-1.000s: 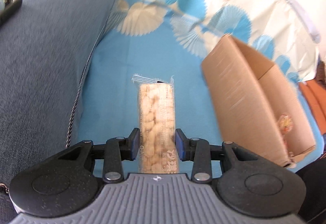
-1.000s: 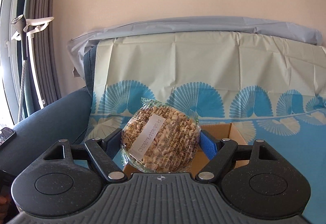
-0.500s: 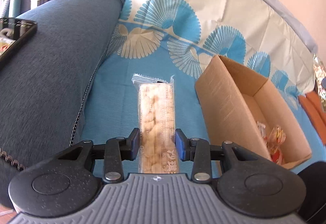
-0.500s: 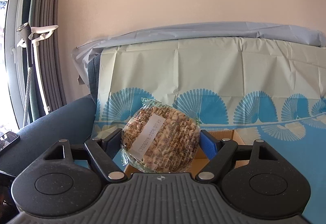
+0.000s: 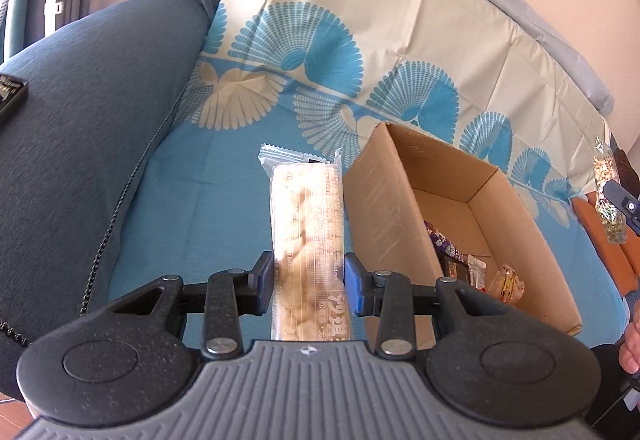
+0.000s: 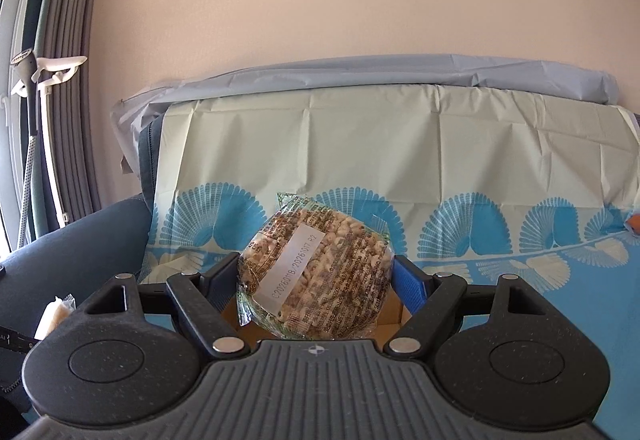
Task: Organize snacks
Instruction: 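Carry rice-cake bar with left gripper while right gripper carries nut cake over box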
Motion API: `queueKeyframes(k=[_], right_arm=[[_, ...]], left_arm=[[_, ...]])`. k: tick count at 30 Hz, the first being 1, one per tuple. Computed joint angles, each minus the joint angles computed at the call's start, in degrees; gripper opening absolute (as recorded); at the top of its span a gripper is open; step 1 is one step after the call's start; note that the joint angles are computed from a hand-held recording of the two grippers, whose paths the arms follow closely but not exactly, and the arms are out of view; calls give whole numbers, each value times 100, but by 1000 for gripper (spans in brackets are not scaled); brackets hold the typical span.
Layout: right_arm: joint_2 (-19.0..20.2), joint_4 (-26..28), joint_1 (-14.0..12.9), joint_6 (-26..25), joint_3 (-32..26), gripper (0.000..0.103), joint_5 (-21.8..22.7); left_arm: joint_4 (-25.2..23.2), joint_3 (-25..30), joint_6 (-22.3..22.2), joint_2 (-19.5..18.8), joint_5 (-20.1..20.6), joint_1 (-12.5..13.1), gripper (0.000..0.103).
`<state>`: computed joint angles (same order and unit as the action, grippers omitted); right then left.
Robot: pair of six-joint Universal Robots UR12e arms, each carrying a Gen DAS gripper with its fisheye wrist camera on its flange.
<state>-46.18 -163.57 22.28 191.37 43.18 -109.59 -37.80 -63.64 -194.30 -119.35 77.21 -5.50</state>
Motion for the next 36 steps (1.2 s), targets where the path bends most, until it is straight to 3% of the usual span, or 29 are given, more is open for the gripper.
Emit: queueKeyframes(k=[17, 24, 27, 29, 31, 36], right_arm=[[-4, 66, -35, 206, 14, 81, 32], [56, 262, -10, 194, -124, 81, -30], [92, 561, -10, 221, -237, 87, -97], [118, 651, 0, 229, -293, 98, -191], [109, 660, -4, 260, -272, 101, -193], [92, 783, -7, 375, -260, 102, -290]], left_arm=[[-387, 642, 87, -281, -21, -178, 40], [-481, 1677, 157, -790, -380, -389, 40], [-468, 2272, 131, -1076, -694, -481, 40], [-311, 2542, 80, -1207, -867, -529, 50], [-71, 2610, 71, -1238, -956, -571, 70], [449, 2133, 216, -999, -831, -632, 85]])
